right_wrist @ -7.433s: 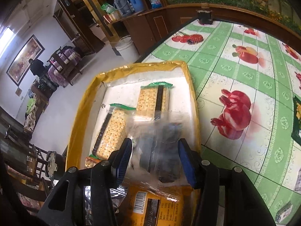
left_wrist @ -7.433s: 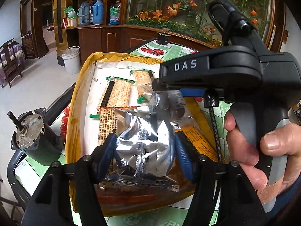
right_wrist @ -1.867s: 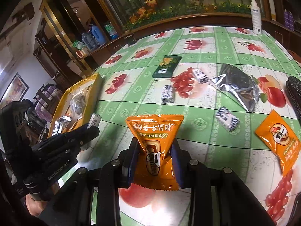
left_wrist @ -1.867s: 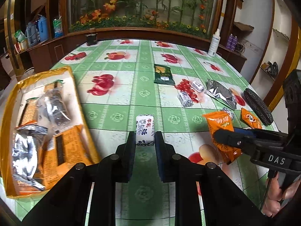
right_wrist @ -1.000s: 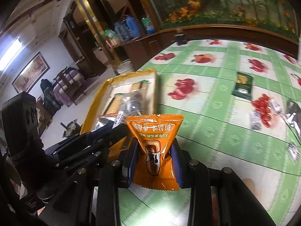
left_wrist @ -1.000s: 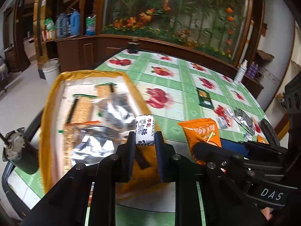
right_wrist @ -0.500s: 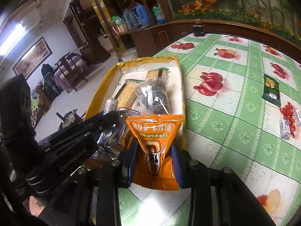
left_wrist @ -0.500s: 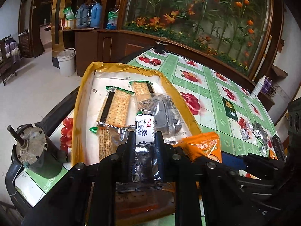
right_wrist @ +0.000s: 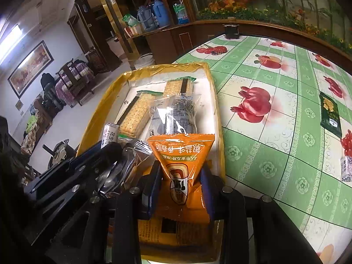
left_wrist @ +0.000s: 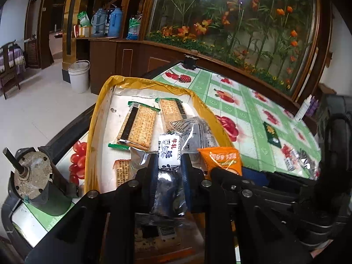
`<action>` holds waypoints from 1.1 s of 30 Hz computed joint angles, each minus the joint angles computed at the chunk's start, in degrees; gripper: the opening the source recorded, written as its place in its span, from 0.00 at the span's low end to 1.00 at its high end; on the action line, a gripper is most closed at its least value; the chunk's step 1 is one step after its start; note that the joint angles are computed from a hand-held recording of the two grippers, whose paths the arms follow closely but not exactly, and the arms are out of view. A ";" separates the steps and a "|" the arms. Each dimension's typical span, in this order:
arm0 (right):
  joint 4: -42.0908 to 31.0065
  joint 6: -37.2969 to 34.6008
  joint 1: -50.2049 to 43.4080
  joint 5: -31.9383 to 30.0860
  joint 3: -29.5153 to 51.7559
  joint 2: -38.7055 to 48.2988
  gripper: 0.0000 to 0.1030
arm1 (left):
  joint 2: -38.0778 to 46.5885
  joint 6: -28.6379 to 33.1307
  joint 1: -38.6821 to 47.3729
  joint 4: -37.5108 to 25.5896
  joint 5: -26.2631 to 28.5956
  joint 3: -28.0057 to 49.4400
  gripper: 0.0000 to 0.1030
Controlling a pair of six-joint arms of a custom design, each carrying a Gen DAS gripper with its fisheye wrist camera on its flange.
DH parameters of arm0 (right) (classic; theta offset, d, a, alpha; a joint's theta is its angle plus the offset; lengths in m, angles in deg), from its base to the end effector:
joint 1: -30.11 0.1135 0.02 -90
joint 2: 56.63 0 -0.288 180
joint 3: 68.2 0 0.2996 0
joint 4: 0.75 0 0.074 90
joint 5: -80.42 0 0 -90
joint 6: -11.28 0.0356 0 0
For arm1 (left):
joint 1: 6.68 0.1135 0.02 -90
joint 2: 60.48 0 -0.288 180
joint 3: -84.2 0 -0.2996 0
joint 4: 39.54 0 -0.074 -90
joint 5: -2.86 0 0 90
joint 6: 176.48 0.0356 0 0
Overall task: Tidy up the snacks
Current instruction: 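Open the left gripper over the tray while the right lowers the orange pack, then open the right gripper to drop the orange pack into the tray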
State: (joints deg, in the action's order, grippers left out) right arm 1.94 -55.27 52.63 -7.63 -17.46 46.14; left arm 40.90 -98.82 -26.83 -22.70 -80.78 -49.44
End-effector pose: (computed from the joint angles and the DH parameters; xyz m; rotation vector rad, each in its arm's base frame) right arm 0.3140 0.1289 0.0751 0.0354 2.4568 0.3170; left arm 0.3127 -0.1190 0.0827 0.2154 2.2574 -0.4290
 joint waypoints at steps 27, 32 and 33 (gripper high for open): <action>1.44 -1.27 -3.12 -2.24 -7.69 -10.61 0.42 | -4.50 -3.76 -1.26 2.60 -0.29 -4.36 0.70; 1.15 -0.86 -6.10 -5.19 -10.54 -14.84 0.42 | -6.72 -3.67 -2.90 1.57 -1.05 -5.00 0.69; 1.03 -0.86 -7.10 -5.96 -11.22 -15.91 0.42 | -7.10 -3.63 -3.35 1.43 -1.39 -5.07 0.69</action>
